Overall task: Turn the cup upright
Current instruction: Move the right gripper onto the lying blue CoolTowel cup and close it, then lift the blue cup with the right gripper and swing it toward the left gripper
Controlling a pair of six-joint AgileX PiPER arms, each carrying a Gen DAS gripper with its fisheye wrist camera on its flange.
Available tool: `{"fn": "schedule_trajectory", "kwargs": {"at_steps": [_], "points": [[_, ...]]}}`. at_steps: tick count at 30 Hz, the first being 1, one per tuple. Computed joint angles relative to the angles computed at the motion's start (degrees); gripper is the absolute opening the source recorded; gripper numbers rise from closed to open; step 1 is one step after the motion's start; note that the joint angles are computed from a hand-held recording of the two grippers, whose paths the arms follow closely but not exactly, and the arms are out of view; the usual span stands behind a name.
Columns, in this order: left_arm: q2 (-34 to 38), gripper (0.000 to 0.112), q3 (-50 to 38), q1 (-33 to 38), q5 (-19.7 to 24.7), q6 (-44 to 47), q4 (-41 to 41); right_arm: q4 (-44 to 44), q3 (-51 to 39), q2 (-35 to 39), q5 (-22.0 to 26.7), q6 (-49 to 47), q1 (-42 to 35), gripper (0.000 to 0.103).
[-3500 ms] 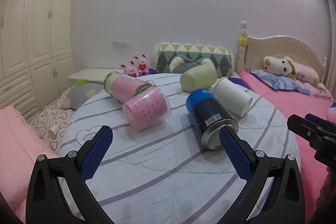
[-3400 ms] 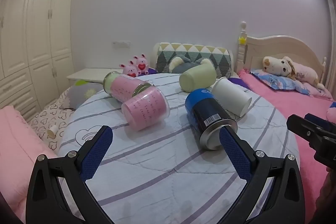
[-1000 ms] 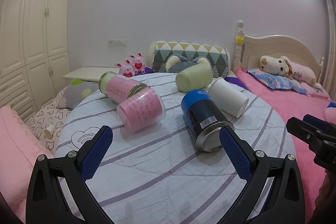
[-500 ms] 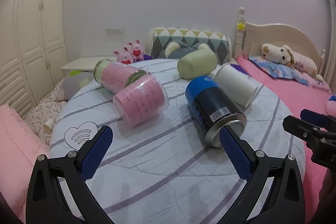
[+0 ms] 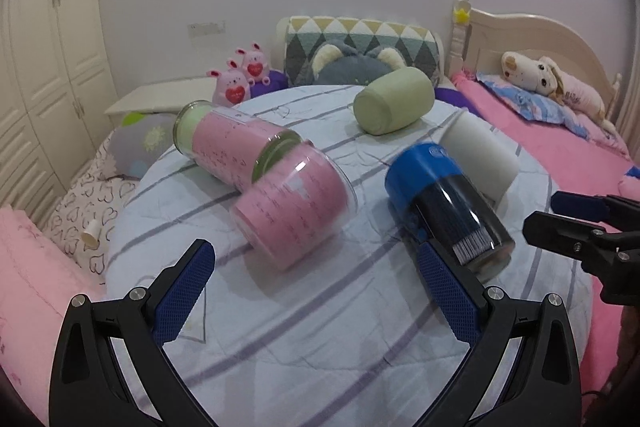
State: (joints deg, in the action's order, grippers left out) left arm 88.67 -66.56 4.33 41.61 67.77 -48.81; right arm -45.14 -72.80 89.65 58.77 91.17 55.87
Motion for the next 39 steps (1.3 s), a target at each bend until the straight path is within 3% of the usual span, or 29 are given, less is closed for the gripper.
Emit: {"fn": "schedule_trajectory", "kwargs": {"at_steps": [8, 13, 18, 26, 31, 34, 39], "points": [[5.9, 0.103, -10.7, -3.6, 0.9, -11.5, 11.5, 13.7, -7.4, 4.1, -7.1, -16.9, -9.7, 0.079], [9.4, 0.103, -17.0, -4.5, 4.4, -17.7, 17.7, 24.5, -11.6, 7.1, -8.1, -25.5, -15.3, 0.079], [13.7, 0.103, -24.4, -4.2, 9.1, -21.7, 21.3, 32.4, -16.9, 10.2, -5.4, -32.6, -18.7, 0.078], [17.2, 0.103, -29.9, -4.2, 14.5, -24.1, 24.7, 38.7, -27.0, 16.9, 4.2, -39.1, -21.4, 0.078], [18.4, 0.103, -30.7, -4.1, 16.8, -24.3, 25.2, 46.7, -27.5, 19.0, 5.7, -42.4, -24.3, 0.078], [17.9, 0.103, -29.4, -4.2, 16.4, -24.2, 26.0, 48.3, -27.5, 19.7, 5.9, -42.7, -24.5, 0.069], [16.7, 0.103, -28.0, -4.1, 16.4, -23.9, 26.2, 48.8, -26.0, 17.8, 5.2, -42.4, -24.4, 0.068]]}}
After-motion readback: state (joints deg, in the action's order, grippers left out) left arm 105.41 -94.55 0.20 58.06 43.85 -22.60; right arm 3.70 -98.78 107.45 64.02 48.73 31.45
